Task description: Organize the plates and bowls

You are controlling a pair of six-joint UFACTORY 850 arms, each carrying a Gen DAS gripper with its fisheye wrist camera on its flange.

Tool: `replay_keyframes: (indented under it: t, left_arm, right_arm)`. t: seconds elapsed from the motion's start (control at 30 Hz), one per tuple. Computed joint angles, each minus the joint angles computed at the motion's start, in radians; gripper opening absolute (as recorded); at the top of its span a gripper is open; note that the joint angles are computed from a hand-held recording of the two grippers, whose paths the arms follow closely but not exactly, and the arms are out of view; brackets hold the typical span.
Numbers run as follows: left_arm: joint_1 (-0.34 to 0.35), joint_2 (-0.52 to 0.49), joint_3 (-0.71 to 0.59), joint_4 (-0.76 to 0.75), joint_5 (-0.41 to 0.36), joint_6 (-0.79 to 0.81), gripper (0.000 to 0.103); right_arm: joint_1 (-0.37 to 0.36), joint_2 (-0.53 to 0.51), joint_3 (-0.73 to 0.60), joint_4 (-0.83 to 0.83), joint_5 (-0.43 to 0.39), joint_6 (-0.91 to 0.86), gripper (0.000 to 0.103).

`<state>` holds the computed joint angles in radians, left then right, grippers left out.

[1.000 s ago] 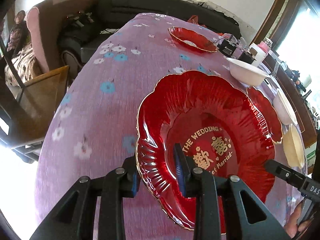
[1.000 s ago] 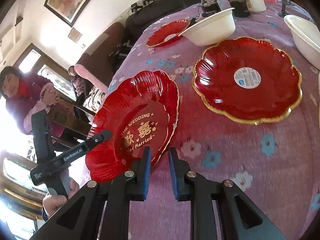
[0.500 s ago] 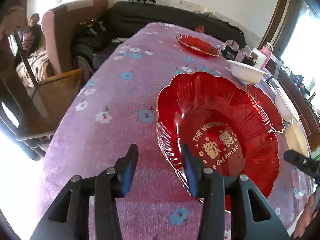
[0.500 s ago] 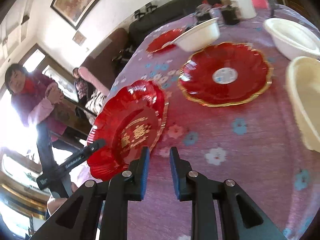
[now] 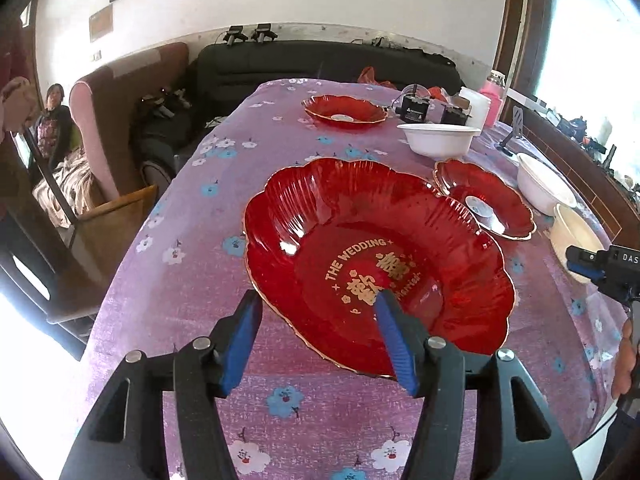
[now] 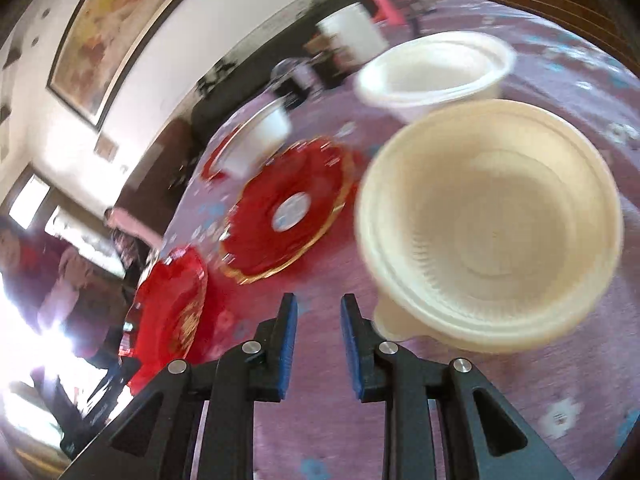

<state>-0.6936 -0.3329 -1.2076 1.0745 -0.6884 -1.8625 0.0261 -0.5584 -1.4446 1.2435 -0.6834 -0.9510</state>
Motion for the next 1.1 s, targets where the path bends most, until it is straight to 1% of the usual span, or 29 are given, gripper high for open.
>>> replay_keyframes:
  t: [0.03, 0.07, 0.1, 0.17, 0.27, 0.37, 0.47, 0.57, 0.67, 0.73, 0.77, 0.8, 0.9, 0.97, 1.07, 1.1]
  left_arm:
    - [0.002, 0.001, 0.002, -0.004, 0.004, 0.001, 0.058]
    - [0.002, 0.002, 0.003, -0.005, 0.004, -0.001, 0.058]
    - [0.003, 0.004, 0.007, -0.008, -0.001, 0.001, 0.058]
    - [0.006, 0.013, 0.022, -0.012, -0.016, 0.002, 0.058]
    - [0.008, 0.04, 0.058, -0.01, -0.045, -0.032, 0.058]
    - [0.016, 0.079, 0.101, -0.009, -0.041, -0.072, 0.058]
    - [0.012, 0.086, 0.091, -0.002, -0.05, -0.054, 0.058]
    - [0.004, 0.084, 0.055, 0.008, -0.039, -0.018, 0.058]
    - [-0.007, 0.06, -0.014, 0.001, -0.055, 0.048, 0.058]
    - [-0.009, 0.048, -0.059, -0.023, -0.041, 0.083, 0.058]
    - [-0.006, 0.044, -0.08, -0.036, -0.012, 0.1, 0.059]
    - [0.001, 0.031, -0.11, -0.078, 0.018, 0.144, 0.062]
    - [0.02, -0.022, -0.206, -0.218, 0.085, 0.285, 0.063]
    - [0.026, -0.086, -0.298, -0.294, 0.077, 0.379, 0.063]
    - [0.048, -0.229, -0.493, -0.416, 0.014, 0.54, 0.063]
    - [0.063, -0.277, -0.56, -0.478, 0.009, 0.598, 0.063]
  right_arm:
    - [-0.002, 0.006, 0.003, -0.013, 0.031, 0.012, 0.025]
    - [-0.011, 0.004, 0.004, -0.003, 0.019, 0.0, 0.027]
    - [-0.02, 0.001, 0.003, 0.015, -0.01, -0.013, 0.027]
    - [-0.027, -0.001, 0.0, 0.02, -0.028, -0.024, 0.027]
    - [-0.024, 0.01, 0.01, 0.032, -0.06, -0.066, 0.027]
    - [-0.007, 0.015, 0.006, 0.028, -0.068, -0.091, 0.027]
    - [0.016, 0.01, -0.027, 0.021, -0.06, -0.118, 0.027]
    - [0.034, 0.005, -0.091, 0.086, -0.063, -0.161, 0.028]
    - [0.049, 0.017, -0.142, 0.26, -0.067, -0.316, 0.028]
    - [0.058, -0.007, -0.215, 0.3, -0.094, -0.325, 0.028]
    - [0.063, -0.025, -0.255, 0.286, -0.105, -0.315, 0.028]
    - [0.07, -0.052, -0.302, 0.251, -0.113, -0.31, 0.028]
    - [0.076, -0.11, -0.36, 0.164, -0.076, -0.241, 0.028]
    - [0.073, -0.188, -0.434, 0.057, -0.096, -0.097, 0.028]
    - [0.059, -0.266, -0.512, -0.047, -0.128, 0.041, 0.028]
    - [0.055, -0.279, -0.523, -0.069, -0.136, 0.058, 0.028]
